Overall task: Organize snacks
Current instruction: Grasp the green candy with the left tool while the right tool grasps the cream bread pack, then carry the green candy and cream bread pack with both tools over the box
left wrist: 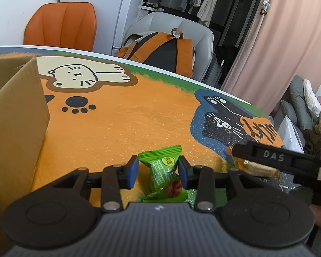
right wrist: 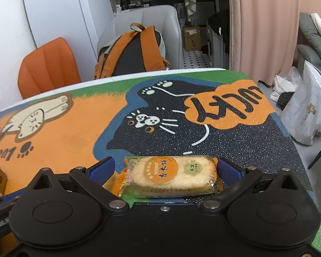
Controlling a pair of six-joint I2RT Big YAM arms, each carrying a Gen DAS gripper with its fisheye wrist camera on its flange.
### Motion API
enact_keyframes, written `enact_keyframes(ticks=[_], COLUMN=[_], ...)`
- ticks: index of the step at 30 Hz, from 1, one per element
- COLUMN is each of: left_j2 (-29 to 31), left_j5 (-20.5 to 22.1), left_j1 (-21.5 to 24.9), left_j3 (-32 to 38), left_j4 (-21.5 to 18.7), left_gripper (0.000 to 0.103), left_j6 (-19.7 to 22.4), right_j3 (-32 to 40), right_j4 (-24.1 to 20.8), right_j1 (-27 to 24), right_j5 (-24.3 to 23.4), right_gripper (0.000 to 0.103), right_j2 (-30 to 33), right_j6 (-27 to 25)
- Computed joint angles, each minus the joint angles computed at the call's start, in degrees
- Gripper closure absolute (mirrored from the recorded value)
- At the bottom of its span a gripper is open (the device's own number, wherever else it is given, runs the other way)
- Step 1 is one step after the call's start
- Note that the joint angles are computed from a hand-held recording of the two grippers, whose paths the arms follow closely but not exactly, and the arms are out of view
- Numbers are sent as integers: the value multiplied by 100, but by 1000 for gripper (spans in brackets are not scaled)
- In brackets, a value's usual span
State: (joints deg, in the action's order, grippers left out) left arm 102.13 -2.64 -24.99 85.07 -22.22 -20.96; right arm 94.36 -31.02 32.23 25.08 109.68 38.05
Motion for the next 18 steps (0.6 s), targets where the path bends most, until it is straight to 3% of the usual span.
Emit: enact_keyframes(ticks=[5, 8, 11, 18], left_j2=[12, 13, -13, -197], left_j5=[23, 7, -9, -95], left_j1=[29, 26, 23, -22], left_j3=[10, 16, 8, -121], left_j4=[-1, -10, -34, 46], left_gripper=[65, 65, 65, 65], left_j6=[-16, 2, 3, 17], right_j3=[196, 248, 152, -219], right_j4=[-171, -195, -86, 298], right_j1=[47, 78, 63, 119], right_j5=[120, 220, 72, -49], right_gripper=[0, 12, 21, 22], right_j2=[180, 211, 118, -219], right_j6=[-229, -340, -349, -309])
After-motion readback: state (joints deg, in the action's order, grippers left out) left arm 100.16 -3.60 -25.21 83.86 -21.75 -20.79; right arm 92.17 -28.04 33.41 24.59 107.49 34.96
